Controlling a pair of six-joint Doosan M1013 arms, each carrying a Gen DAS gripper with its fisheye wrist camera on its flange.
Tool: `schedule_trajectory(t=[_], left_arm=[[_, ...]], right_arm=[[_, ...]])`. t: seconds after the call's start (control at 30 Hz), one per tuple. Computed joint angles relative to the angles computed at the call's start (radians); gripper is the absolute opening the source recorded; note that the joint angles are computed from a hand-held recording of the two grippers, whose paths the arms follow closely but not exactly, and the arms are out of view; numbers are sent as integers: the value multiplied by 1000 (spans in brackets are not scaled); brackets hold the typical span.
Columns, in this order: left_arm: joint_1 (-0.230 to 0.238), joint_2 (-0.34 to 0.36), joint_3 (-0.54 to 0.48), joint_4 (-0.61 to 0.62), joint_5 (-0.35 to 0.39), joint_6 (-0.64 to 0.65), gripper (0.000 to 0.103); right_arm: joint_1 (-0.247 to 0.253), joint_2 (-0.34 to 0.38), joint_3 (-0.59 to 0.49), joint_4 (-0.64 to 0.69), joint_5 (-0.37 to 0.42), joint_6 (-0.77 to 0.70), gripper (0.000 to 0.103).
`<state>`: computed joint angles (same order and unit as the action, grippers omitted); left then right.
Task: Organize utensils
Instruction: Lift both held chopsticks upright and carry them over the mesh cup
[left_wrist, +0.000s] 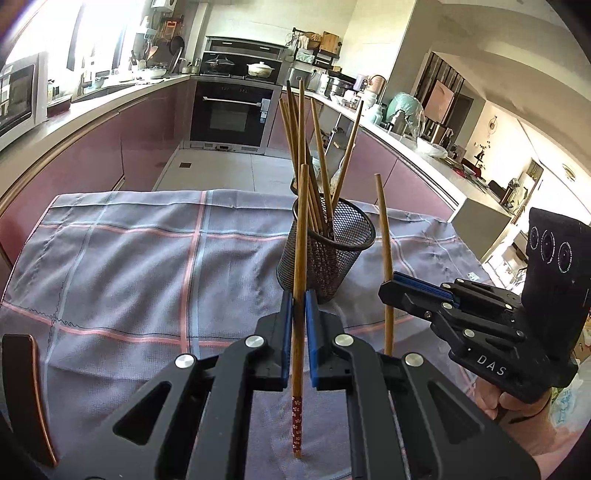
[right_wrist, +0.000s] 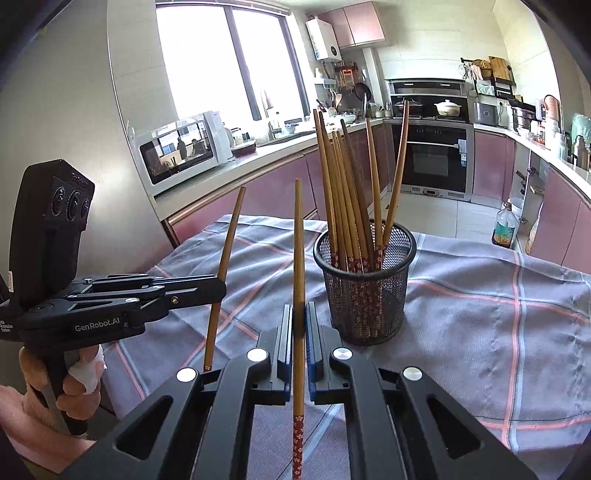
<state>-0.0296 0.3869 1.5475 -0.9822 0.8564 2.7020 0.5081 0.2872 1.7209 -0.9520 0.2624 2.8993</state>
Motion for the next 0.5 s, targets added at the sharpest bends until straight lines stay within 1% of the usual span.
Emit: schedule_trajectory(t=[0.5], left_arm=[[1, -14, -1, -44, 3, 34, 8]], right_arm=[[-2, -11, 0, -164, 14, 148, 5]])
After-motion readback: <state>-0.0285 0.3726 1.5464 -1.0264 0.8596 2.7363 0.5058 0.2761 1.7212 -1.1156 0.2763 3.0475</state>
